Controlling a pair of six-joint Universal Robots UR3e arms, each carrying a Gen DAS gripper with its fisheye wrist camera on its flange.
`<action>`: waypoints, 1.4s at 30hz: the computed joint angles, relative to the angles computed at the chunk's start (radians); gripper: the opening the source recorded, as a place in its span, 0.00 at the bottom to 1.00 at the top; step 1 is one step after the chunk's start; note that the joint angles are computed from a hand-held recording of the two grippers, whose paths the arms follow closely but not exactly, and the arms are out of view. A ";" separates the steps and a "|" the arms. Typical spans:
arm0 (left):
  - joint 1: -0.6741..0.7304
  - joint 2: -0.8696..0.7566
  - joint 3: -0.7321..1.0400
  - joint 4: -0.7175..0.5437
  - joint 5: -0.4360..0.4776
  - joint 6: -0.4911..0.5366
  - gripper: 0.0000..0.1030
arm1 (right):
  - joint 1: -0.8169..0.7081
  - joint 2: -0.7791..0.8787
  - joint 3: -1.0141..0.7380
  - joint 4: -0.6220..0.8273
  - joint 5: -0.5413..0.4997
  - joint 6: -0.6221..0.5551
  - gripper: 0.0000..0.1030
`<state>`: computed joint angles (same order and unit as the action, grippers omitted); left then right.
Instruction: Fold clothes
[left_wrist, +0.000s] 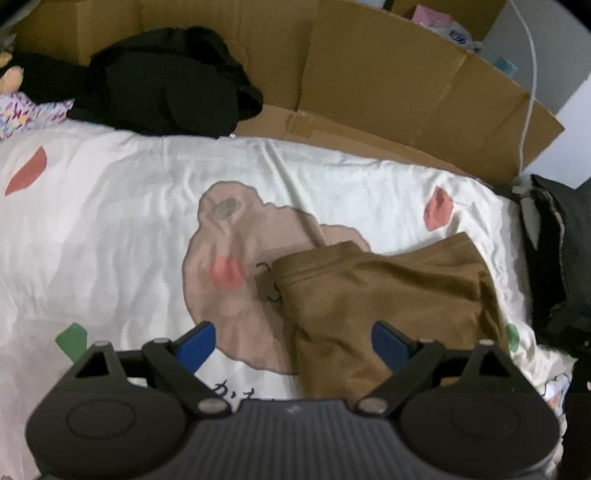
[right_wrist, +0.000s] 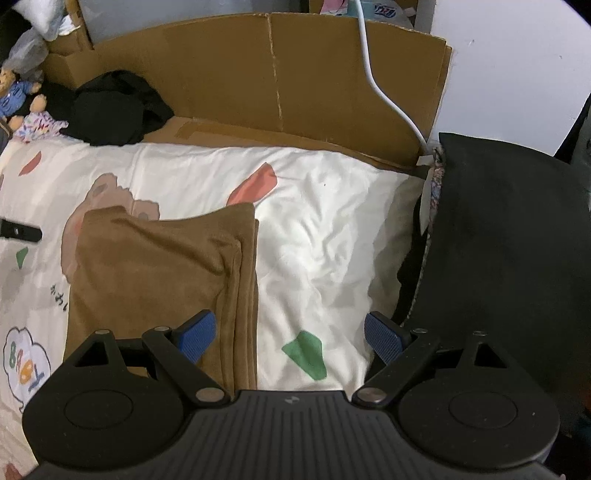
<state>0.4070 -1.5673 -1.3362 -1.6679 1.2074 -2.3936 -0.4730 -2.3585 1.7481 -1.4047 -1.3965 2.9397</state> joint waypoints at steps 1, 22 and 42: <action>-0.002 -0.004 -0.008 0.005 0.004 -0.006 0.90 | -0.002 -0.004 0.009 -0.009 0.003 0.003 0.88; -0.094 -0.089 -0.173 0.211 0.056 -0.096 0.84 | -0.057 0.015 0.201 -0.110 0.067 -0.025 0.88; 0.007 -0.129 -0.095 0.167 -0.053 -0.161 0.61 | -0.100 -0.002 0.208 -0.098 0.134 -0.059 0.88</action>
